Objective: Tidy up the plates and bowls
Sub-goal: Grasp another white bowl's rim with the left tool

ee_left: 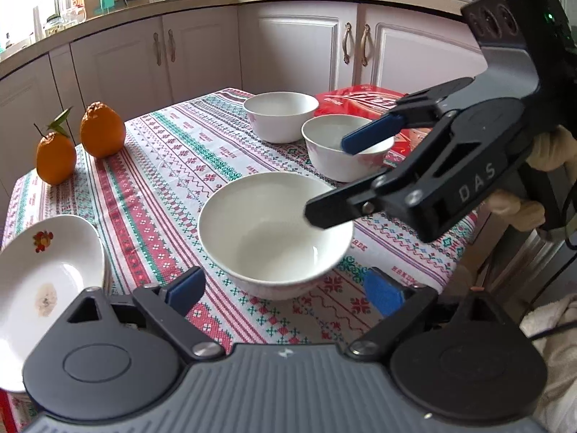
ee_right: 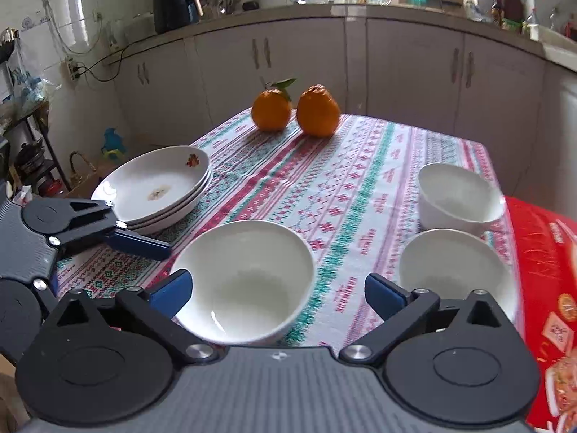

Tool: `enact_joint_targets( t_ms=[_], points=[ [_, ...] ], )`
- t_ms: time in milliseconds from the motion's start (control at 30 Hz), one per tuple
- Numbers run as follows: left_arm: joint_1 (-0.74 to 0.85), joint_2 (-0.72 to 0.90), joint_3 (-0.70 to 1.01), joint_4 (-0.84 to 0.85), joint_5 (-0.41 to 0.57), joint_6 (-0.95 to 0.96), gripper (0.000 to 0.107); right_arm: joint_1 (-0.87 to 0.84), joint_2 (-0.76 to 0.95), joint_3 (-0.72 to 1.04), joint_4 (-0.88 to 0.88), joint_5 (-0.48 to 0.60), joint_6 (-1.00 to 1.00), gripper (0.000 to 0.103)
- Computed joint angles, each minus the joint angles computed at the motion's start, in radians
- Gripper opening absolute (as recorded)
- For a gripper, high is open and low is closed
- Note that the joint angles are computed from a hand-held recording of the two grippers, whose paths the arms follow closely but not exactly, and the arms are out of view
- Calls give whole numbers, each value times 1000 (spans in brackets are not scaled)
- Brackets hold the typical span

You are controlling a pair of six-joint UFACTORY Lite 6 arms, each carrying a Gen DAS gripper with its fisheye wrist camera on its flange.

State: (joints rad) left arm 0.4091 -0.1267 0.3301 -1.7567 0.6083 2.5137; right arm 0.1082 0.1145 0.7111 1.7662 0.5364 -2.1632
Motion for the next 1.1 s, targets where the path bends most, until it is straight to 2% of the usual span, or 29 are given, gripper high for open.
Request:
enact_joint_targets(
  t_ms=[133,300,467,767,933,1100],
  points=[
    [-6,-72,-5,69,-19,-93,101,-56,-55,-52,40,8,-54,103],
    [-62,-81,53,147,-47,-235,101,-141,-94,-102,90,27,-124,103],
    [-183,-80,110,119,-98,-264,101,-221,-91,-137,201,32,-283,103],
    [-419,147,332,-39,-205,-201,101,-275,10,-124,383,37,-515,103],
    [-491,274,448,-110,-254,-154,101,-270,64,-108,469,41,-620,103],
    [-511,416,585,-45,-269,-262,101,-263,114,-90,496,49,-661,103]
  ],
)
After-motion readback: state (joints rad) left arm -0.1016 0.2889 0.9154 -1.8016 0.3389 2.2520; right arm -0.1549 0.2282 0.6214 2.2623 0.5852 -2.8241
